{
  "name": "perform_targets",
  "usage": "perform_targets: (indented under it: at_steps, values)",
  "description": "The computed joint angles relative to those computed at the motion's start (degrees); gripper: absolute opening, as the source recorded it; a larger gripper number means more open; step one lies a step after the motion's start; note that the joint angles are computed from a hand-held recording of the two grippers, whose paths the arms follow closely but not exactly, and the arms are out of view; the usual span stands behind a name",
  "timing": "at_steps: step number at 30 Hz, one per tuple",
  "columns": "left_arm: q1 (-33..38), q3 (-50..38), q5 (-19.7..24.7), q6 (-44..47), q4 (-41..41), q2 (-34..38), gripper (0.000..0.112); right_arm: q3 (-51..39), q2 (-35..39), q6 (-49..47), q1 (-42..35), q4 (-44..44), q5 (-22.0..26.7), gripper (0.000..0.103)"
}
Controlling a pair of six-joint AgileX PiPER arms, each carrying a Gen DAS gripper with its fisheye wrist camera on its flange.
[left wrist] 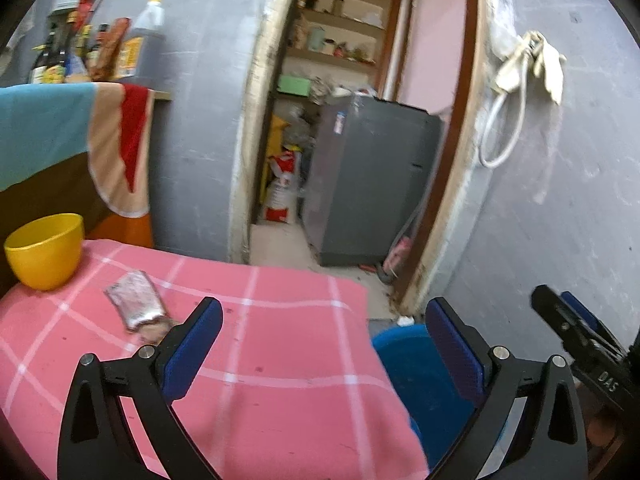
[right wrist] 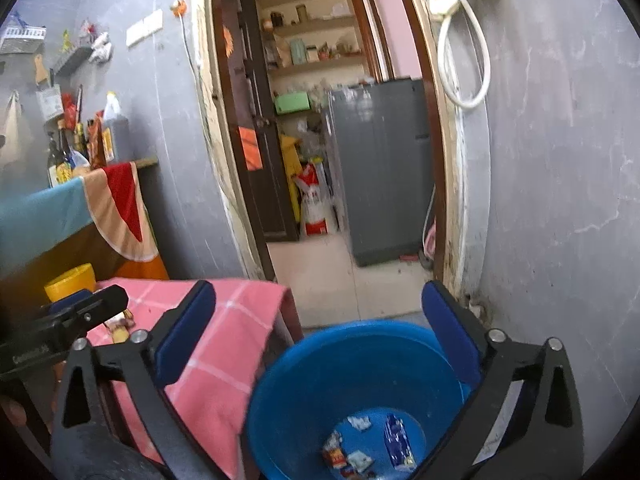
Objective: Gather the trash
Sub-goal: 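Move both tools back over the last scraps on the table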
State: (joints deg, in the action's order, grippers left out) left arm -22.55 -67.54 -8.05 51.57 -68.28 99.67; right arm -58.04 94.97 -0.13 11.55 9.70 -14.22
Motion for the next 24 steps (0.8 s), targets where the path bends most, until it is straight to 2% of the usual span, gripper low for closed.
perform_targets:
  at_steps: [7, 10, 14, 19, 24]
  values:
    - [3.27, 4.59, -1.87, -11.14, 11.38, -4.81, 0.1, 2.4, -1.39, -5.42, 4.55, 5.45, -9.34, 0.103]
    - [4.04, 5.44, -2.78, -10.78, 11.38, -6.16, 0.101, 3.02, -1.7, -7.01, 7.08, 6.89, -13.45, 0.103]
    - [5.27, 8.0, -4.64, -15.6, 16.75, -8.61, 0.101, 2.93, -1.53, -8.9, 10.17, 8.77, -17.42, 0.103]
    - [7.35, 10.74, -6.73, -20.87, 23.01, -11.05, 0.101, 1.32, -0.26, -10.34, 13.15, 10.88, -19.28, 0.103]
    - [10.3, 12.43, -7.02, -24.08, 27.09, -12.39, 0.101, -1.97, 2.14, -11.66, 15.17, 12.66, -18.03, 0.103]
